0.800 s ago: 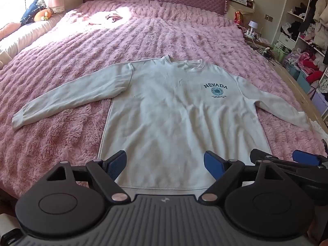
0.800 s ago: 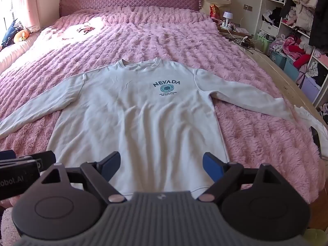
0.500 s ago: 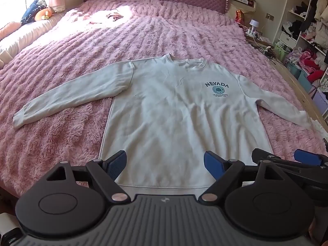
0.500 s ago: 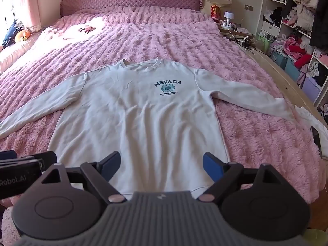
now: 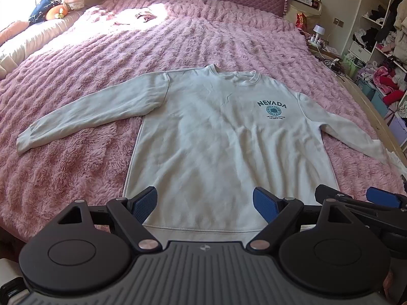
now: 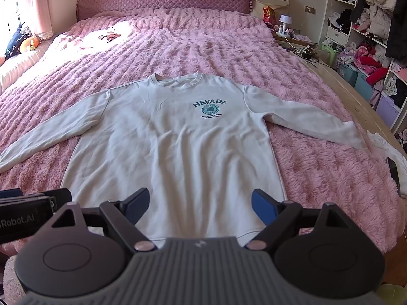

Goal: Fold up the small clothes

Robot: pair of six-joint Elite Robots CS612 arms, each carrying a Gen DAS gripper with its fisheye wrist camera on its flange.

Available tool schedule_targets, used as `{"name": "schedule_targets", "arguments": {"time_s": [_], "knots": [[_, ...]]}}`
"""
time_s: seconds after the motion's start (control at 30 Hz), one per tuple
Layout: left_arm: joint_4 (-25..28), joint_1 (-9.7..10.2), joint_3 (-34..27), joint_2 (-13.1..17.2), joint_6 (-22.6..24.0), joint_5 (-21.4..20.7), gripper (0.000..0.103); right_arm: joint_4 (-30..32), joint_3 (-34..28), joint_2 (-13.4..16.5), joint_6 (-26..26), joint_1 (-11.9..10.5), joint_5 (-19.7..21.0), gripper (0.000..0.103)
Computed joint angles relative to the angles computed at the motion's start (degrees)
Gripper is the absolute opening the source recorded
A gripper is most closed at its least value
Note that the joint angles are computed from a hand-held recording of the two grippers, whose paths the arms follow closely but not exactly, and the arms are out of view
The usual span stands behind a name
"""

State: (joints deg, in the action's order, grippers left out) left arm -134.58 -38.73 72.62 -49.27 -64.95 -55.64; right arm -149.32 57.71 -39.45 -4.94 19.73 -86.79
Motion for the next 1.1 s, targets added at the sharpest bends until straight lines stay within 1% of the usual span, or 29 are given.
{"name": "schedule_targets", "arguments": {"time_s": [0.37,1.1], "knots": [[-0.54,0.08,0.70,-0.22,-0.30,-0.28,0.099,0.54,0.30,-0.23,0.00,-0.03,0.67,0.083],[-0.55,0.08,0.69,-0.19,-0.39,-0.29,0.099,0.36,0.29,-0.21,-0.05,-0.02,0.62,0.083]]}}
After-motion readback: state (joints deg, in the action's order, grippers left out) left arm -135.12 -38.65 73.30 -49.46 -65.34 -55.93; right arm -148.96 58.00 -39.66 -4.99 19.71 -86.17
